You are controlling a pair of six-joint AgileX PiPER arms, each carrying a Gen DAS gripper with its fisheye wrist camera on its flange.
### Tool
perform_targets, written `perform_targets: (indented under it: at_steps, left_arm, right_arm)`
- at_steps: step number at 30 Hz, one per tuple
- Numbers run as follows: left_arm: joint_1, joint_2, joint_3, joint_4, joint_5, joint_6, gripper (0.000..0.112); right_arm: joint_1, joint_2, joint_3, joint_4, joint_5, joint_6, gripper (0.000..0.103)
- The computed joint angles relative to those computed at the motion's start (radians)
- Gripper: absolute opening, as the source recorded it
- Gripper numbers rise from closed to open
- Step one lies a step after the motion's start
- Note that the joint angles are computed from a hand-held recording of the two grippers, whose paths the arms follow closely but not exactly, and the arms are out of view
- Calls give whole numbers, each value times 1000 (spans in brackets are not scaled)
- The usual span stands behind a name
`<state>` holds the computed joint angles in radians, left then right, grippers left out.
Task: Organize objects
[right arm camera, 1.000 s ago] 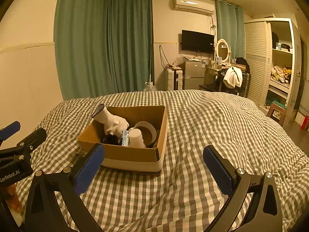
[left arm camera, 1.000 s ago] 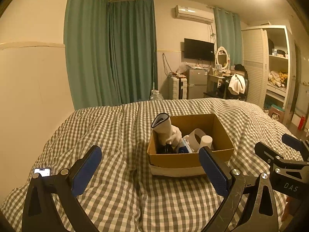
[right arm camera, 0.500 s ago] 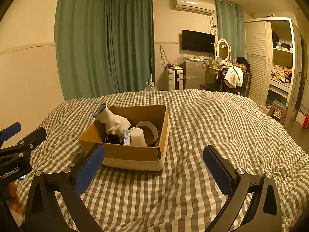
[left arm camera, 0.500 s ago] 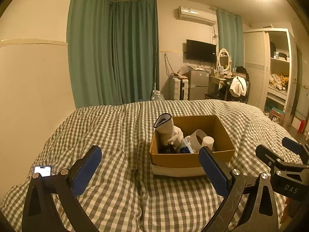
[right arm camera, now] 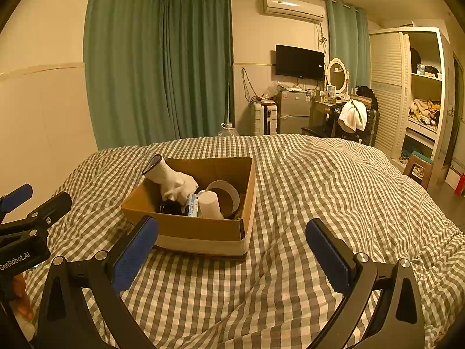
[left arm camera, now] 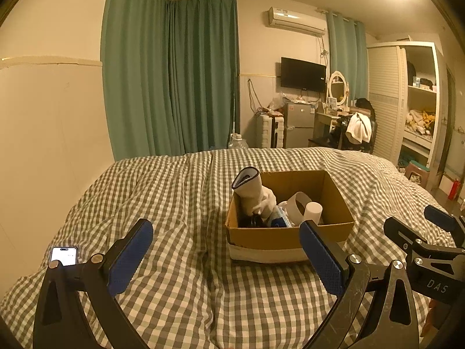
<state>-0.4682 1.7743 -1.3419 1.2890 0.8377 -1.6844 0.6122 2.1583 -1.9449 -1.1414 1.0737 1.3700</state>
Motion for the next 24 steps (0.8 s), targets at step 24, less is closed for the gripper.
perform_targets:
  at_steps: [24]
  left_arm:
    - [-10, -6, -5, -17, -9, 55, 103]
  right_arm:
    - [-1, 23, -35, 28, -4, -42, 102]
